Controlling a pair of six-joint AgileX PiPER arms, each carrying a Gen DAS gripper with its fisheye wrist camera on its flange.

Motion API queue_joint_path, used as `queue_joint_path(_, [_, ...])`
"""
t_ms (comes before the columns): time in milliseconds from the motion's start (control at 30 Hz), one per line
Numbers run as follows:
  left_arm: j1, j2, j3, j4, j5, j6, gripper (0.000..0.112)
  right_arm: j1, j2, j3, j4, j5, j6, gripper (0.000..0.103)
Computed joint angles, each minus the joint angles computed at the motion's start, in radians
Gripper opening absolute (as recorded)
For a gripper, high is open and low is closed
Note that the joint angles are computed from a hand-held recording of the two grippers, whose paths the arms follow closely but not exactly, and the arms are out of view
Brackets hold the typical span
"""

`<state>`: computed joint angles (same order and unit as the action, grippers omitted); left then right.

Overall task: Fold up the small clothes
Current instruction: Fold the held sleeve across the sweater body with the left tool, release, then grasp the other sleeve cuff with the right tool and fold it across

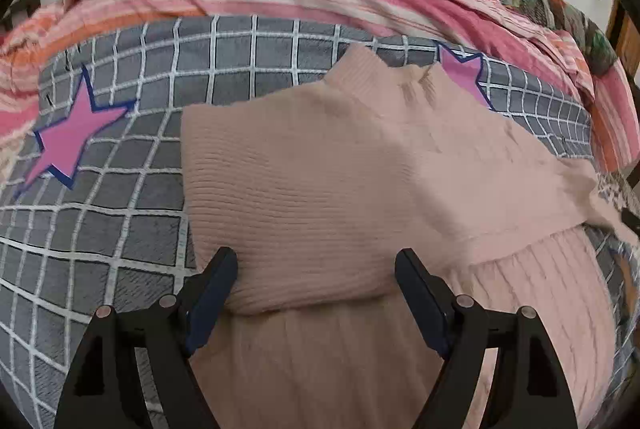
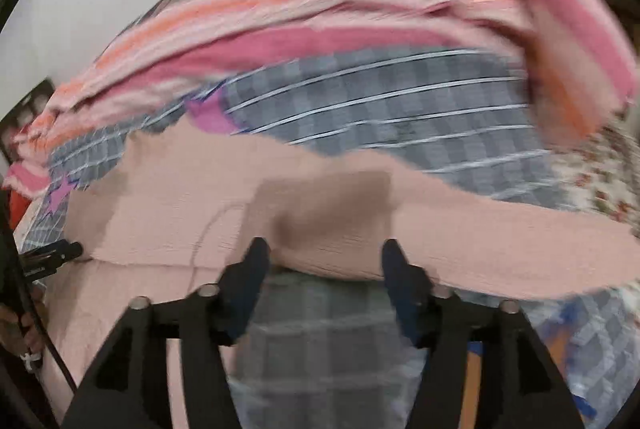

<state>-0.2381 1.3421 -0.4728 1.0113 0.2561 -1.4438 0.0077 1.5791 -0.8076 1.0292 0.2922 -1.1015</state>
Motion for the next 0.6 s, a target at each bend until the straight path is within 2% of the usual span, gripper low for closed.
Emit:
queue_joint_path(100, [-0.048, -0.098, 0.052, 0.031, 0.024, -0.069, 0.081, -0.171, -0.042, 0.061, 0.076, -0.010, -0.154, 0.062])
queue_joint_path(167, [-0.061, -0.169, 0.091, 0.009, 0.031, -0.087, 0.082, -0.320, -0.038, 0.077, 0.157, 0.043, -0.301, 0.066])
queue_joint_path(233, [-0.085, -0.239, 0.133, -0.008, 0.047, -0.125, 0.082, -0.430, 0.019, 0.054, 0.202, 0.077, -0.382, 0.066])
queue_joint_path(367, [-0.179, -0.319, 0.171, -0.009, 0.146, -0.225, 0.082, -0.599, 0.195, -0.087, 0.177, 0.219, -0.334, 0.066])
queue_joint_path(500, [-0.349, -0.354, 0.177, -0.002, 0.339, -0.366, 0.082, -0.631, 0.291, -0.184, 0.171, 0.267, -0.292, 0.066])
queue_joint_path(600, [-0.400, -0.364, 0.166, -0.046, 0.405, -0.374, 0.082, -0.633, 0.351, -0.260, 0.141, 0.296, -0.221, 0.065])
